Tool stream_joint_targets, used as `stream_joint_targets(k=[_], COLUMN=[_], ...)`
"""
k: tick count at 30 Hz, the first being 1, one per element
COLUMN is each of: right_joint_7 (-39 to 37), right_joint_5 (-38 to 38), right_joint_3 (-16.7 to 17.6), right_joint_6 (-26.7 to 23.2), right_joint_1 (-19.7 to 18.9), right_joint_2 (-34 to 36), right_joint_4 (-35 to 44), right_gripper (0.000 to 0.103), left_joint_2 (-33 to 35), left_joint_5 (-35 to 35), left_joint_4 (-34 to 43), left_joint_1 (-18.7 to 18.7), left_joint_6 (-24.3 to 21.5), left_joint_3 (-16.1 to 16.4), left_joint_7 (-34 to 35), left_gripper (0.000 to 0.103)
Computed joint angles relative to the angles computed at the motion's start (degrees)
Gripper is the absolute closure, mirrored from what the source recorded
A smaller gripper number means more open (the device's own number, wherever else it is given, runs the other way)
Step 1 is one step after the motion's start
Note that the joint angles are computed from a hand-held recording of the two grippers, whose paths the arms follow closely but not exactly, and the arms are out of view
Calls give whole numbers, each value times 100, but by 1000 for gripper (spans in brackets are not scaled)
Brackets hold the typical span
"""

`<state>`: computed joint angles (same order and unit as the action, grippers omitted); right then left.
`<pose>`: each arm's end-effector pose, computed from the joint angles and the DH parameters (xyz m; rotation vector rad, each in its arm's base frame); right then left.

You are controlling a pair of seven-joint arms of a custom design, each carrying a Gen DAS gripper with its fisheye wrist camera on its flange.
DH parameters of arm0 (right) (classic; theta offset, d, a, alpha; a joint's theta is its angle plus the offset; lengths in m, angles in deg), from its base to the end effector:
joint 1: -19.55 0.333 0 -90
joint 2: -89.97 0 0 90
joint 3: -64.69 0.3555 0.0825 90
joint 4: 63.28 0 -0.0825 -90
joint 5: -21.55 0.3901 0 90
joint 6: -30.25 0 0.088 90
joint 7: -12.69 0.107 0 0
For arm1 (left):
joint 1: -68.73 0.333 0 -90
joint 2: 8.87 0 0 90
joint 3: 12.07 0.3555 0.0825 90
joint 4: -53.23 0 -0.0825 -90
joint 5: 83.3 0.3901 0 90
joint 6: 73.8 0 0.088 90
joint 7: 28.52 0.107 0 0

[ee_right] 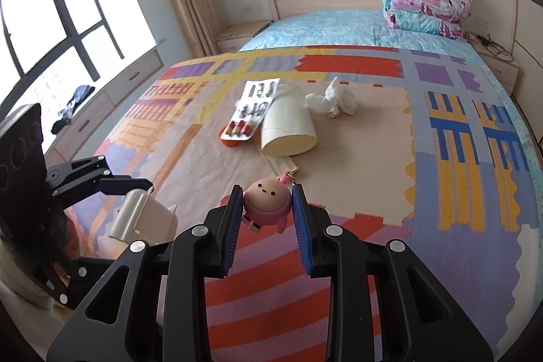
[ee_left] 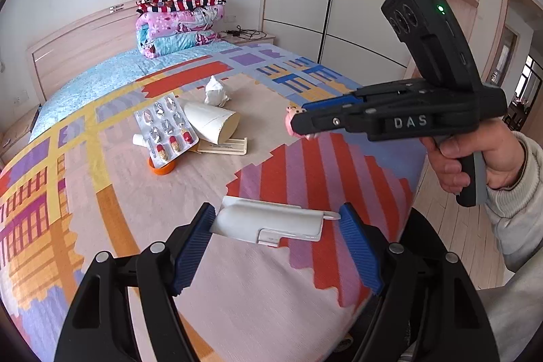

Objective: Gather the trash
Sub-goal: 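Carry the white clip and pink doll toward the trash bin with both tools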

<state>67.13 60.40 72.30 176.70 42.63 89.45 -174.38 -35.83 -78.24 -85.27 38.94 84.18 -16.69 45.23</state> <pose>0.5259 0.3021 0.5912 -2.1261 0.9851 -0.0975 0.3608 -0.2591 0.6098 -1.4438 2.1583 -0.9974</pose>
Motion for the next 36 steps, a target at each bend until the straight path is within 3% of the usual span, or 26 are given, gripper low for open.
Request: stream_joint_targets(k=[9, 19, 36], right_joint_7=[-333, -624, -634], right_joint_5=[258, 380, 267], right_joint_3=[25, 41, 158], right_joint_6=[-10, -167, -826], right_joint_1=[119, 297, 435], right_joint_2=[-693, -1408, -2135], right_joint_4=[-697, -1396, -2501], right_gripper=[73, 73, 73], left_joint_2=[-487, -1016, -1272], left_joint_5=[275, 496, 91], left_joint_4=[-227, -582, -1303], left_joint_1=[1, -257, -1093], left_joint_6=[-202, -447, -673], left_joint_3=[-288, -436, -396], left_joint_7=[-457, -998, -1554], left_gripper=[30, 30, 30])
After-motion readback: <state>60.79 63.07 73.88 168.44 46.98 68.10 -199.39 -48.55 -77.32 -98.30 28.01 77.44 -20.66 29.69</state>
